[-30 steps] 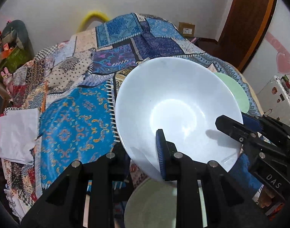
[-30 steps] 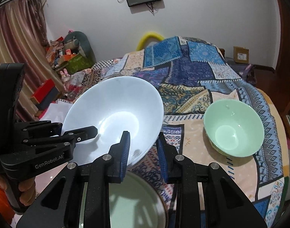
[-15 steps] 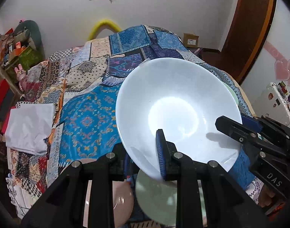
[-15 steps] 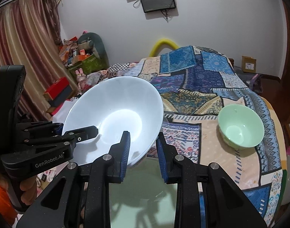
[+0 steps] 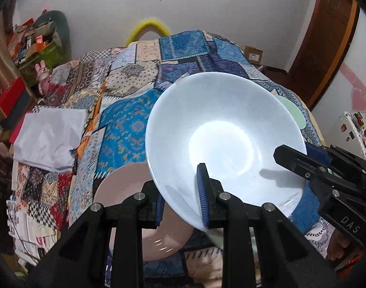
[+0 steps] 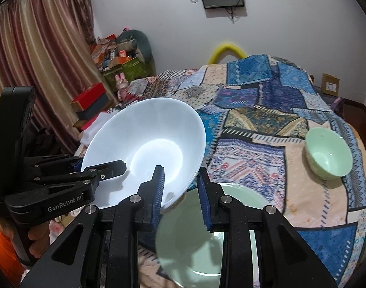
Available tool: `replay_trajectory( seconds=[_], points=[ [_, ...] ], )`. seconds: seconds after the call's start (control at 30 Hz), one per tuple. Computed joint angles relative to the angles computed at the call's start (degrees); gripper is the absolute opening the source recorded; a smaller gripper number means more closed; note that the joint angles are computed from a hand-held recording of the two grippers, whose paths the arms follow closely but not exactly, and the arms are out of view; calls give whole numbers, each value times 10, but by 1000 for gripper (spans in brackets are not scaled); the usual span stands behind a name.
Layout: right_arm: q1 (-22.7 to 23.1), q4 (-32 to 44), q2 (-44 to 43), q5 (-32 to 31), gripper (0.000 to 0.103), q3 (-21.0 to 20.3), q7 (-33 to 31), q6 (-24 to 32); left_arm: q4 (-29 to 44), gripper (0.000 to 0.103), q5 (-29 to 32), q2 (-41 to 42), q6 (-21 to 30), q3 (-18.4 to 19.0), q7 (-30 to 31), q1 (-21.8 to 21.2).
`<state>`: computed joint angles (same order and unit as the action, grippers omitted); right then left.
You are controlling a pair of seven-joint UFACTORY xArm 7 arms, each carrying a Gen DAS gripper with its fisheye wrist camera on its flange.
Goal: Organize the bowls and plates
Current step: 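Lower the white bowl into the pink bowl with both grippers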
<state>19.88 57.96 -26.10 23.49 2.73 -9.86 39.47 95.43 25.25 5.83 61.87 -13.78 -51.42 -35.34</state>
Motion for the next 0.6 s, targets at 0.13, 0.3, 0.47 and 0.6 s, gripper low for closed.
replay_trajectory(
  seconds=[0.13, 0.3, 0.47, 0.6],
  points=[
    [12, 0, 8, 9, 25, 5, -3, 1, -54, 24, -14, -40, -9, 0, -7, 13],
    [24, 0, 21, 22, 25, 12, -5, 2, -116, 24, -30, -84, -19, -9, -13, 38],
    [31, -2, 33, 24, 25, 24, 2, 6, -163, 24, -48, -113, -28, -18, -15, 62],
    [36, -2, 44, 27, 25, 28, 5, 13, -197, 24, -67, -130, -38, -21, -13, 78]
  ],
)
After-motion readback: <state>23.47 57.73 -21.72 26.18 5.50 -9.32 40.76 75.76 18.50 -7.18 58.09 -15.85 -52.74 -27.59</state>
